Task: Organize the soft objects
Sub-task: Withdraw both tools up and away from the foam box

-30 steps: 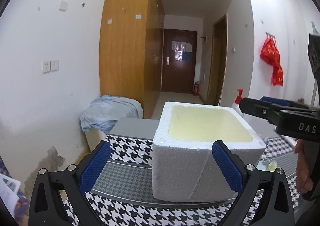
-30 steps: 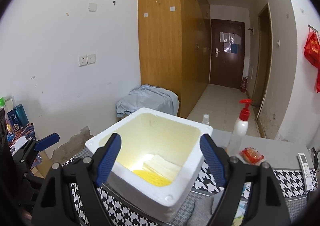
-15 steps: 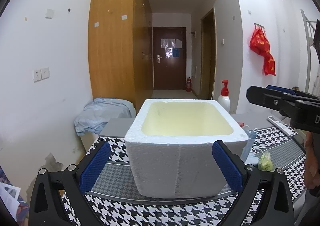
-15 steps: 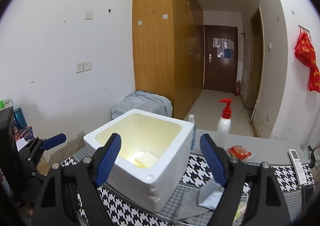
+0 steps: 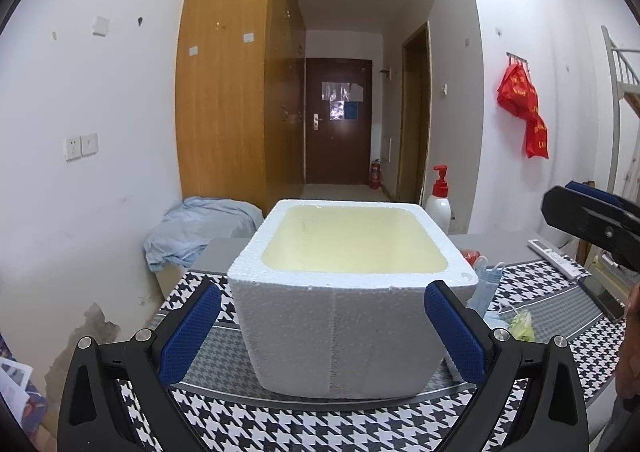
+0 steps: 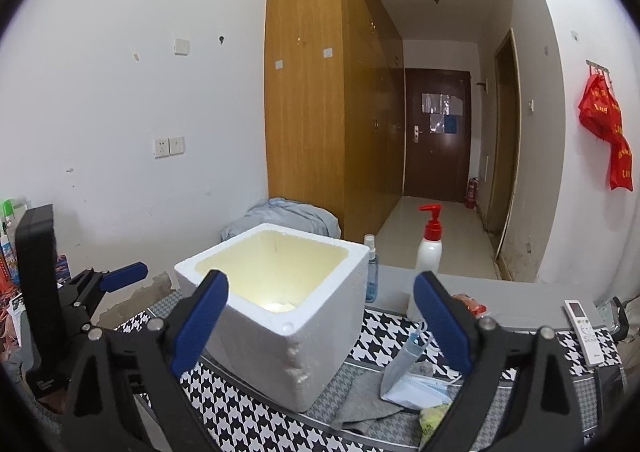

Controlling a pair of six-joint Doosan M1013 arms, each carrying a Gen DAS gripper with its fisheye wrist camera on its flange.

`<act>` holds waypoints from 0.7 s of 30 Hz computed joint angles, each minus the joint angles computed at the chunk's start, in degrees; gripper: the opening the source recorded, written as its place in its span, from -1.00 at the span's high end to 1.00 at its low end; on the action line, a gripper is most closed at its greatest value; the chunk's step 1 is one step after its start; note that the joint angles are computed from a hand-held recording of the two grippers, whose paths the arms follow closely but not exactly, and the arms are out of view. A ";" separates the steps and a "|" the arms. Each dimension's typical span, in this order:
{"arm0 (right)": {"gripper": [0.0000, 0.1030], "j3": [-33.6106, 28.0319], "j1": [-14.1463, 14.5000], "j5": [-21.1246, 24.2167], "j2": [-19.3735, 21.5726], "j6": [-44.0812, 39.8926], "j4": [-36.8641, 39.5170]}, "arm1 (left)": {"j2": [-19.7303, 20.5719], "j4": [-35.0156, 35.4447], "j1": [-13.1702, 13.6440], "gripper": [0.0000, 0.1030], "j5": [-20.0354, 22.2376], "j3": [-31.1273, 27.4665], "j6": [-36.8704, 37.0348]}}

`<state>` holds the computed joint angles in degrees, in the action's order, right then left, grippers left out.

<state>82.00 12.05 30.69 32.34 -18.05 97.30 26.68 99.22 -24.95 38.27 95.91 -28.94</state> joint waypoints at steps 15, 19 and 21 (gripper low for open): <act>-0.98 3.37 -1.10 0.60 -1.15 -6.94 5.34 | 0.53 5.02 -0.87 -0.98 -1.12 0.33 -4.44; -0.98 3.90 -1.32 0.09 -1.23 -6.94 5.07 | 0.65 6.54 -1.15 -0.98 -1.76 0.51 -5.53; -0.98 4.28 -1.53 -0.08 -1.33 -6.73 5.26 | 0.80 7.14 -1.29 -0.98 -2.03 0.47 -5.89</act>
